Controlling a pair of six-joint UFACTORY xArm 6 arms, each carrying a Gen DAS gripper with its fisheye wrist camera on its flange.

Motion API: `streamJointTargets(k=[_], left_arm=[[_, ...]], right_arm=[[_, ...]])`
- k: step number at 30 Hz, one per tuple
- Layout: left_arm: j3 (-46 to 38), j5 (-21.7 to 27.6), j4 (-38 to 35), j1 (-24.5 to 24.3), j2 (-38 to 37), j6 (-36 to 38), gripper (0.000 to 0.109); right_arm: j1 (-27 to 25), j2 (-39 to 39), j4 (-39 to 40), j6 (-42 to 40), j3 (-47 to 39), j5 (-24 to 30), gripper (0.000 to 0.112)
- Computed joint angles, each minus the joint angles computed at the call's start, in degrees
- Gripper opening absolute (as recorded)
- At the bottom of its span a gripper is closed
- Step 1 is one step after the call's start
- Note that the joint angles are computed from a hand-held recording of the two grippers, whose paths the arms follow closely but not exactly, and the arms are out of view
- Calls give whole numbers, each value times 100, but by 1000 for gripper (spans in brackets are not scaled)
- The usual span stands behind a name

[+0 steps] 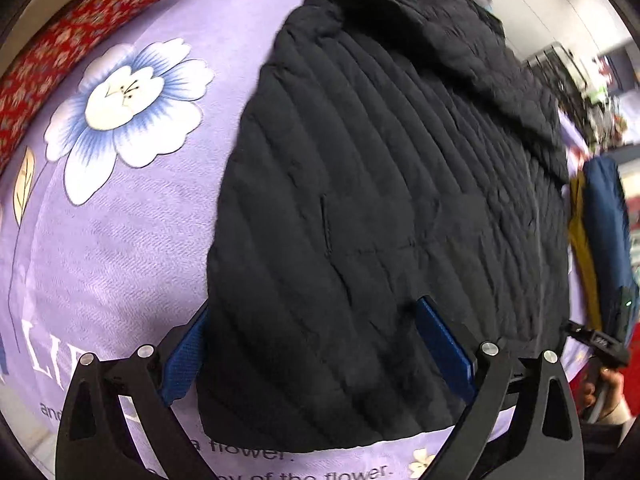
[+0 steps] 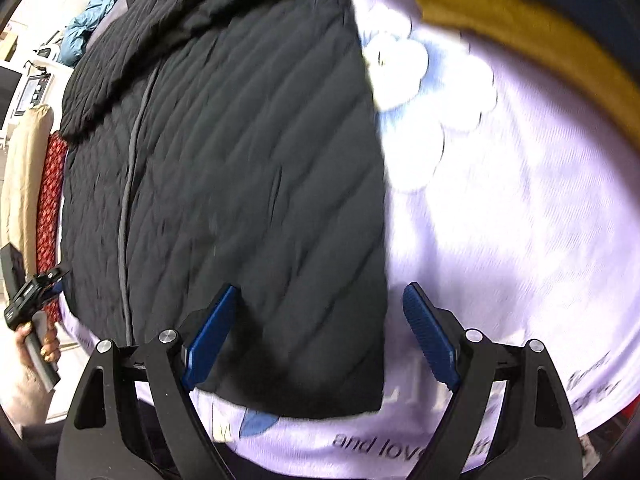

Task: Fold large clothes
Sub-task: 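Grasp the jacket hem with the left gripper while the right gripper grasps the hem too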

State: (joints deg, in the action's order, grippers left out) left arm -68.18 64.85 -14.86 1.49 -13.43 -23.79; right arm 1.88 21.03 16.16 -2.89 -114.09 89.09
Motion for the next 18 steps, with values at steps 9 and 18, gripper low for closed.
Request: streamJointTargets(k=[9,18], left_arm=[[-57,172,-386,179,72,740,83],[33,-47,-612,407,89,810,84]], right_arm=[[-4,-215,394,-535,256,237,84],[-147,507,540,-79,-765,560,84]])
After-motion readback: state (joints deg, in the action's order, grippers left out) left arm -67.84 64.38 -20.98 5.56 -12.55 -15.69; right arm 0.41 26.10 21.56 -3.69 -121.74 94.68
